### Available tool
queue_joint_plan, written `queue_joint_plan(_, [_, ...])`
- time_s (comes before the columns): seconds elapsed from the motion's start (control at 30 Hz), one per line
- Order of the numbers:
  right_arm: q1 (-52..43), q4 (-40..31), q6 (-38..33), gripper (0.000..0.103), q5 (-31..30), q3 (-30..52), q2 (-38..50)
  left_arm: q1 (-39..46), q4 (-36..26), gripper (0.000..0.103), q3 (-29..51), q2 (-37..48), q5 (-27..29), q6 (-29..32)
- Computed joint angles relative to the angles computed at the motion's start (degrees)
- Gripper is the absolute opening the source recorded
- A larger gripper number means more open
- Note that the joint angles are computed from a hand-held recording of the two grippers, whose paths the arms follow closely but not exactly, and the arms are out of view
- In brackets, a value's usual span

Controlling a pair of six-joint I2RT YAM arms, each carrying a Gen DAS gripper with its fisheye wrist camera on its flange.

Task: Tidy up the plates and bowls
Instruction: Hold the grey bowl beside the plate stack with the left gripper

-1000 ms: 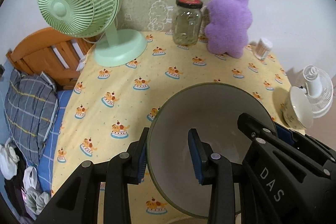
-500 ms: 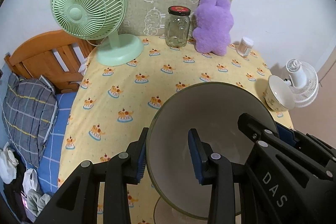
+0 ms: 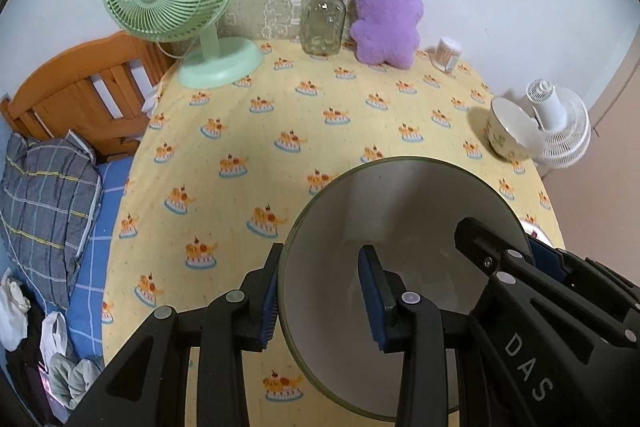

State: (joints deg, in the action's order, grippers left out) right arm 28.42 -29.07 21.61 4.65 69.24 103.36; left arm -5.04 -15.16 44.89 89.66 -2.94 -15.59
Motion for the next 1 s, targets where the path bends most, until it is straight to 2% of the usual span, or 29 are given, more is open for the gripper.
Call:
queue_joint_plan(0.2, [1.0, 1.5, 2.3, 0.03, 1.0, -5.3, -1.9, -0.4, 1.9, 0.035, -4.1, -0.6, 1.3, 0.0])
queue_joint_plan(0.5, [2.4, 2.2, 4.5, 0.03, 1.4, -9.0, -0.7, -0.5, 4.7, 0.035, -8.2, 1.3, 3.2, -0.6])
queue_joint_plan(1.0, [3.6, 3.0, 4.9, 0.03, 1.6, -7.7, 2.8, 2.1, 7.7, 0.035, -8.9, 4.5, 5.0, 0.3])
